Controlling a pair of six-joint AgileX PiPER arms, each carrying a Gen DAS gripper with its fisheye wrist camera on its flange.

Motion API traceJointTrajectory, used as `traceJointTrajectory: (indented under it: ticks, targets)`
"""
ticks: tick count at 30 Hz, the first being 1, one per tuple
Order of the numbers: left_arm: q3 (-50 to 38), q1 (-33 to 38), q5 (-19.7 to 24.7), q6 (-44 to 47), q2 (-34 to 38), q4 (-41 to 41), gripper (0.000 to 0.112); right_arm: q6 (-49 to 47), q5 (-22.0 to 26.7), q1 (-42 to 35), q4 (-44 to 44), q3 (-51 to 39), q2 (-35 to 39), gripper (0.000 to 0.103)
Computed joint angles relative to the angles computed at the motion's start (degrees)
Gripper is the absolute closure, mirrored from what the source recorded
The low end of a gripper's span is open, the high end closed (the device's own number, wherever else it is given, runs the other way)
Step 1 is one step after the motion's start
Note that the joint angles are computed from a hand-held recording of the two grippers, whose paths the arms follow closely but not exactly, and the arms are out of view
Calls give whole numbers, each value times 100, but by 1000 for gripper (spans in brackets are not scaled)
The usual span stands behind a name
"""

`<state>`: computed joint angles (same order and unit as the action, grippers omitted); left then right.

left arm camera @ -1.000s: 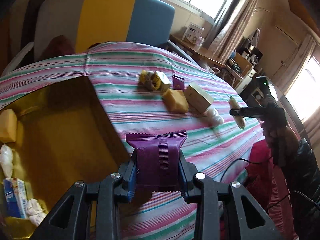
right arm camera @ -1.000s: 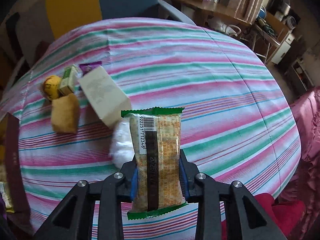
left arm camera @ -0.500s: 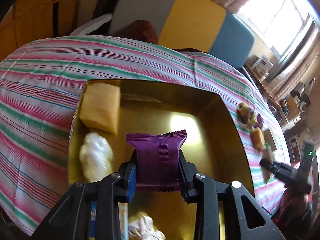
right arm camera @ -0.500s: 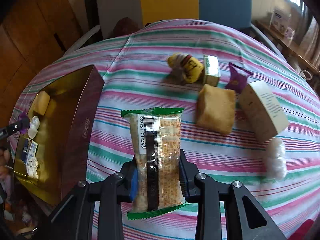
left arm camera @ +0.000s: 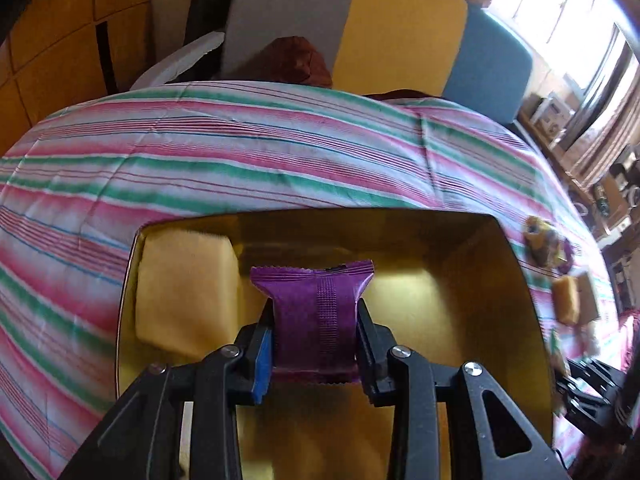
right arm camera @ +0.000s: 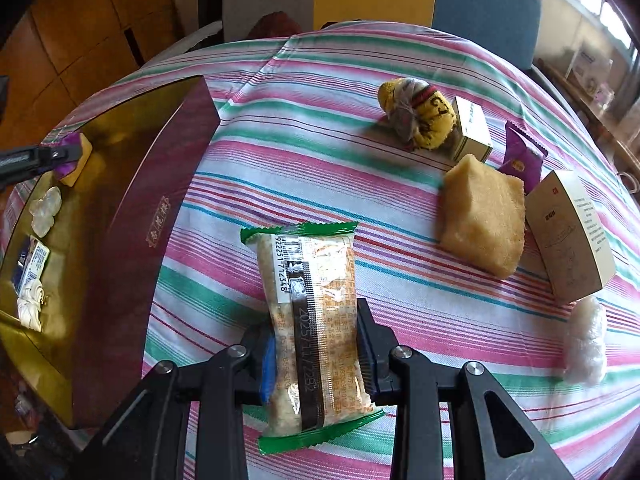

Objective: Organize objects
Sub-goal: 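Release the purple packet into the tray with left gripper while right carries cracker packet, then lower the cracker packet into the tray and open the right gripper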

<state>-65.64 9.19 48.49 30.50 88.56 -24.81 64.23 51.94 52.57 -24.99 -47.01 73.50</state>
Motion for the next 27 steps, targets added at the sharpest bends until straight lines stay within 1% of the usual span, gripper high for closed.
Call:
traceJointTrajectory:
  ticks: [2,3,5,8,10,14,17,22,27]
  targets:
    - [-151,-100,-96,-207,242,161,76,-30,2,-4,23,1,-5,69]
    - [-199,-115,-116,-301,311,221,73,-53,-4,7,47,5,-1,69]
    - [-242,-121,-170,-397,398,270,73,-75,-32,-29,61,7,16,69]
    - [-228,-30,-66,-242,347,125,70,-121,-84,-87,127,44,-27,68]
    - [-131,-29,-116,-215,199,205,69,-167,-147,-157,181,48,-16,68]
    - [166,168,-83,6,-270,189,69,-143,-166,-155,191,31,24,68]
    - [565,489,9,326,-850,-19,69,-81,-128,-107,148,1,72,68]
    - [1219,1129,336,902,-1738,-382,69,88,-38,13,16,-19,106,68]
    - [1717,1870,777,1379,-2307,-590,69,381,121,154,-129,-9,86,69]
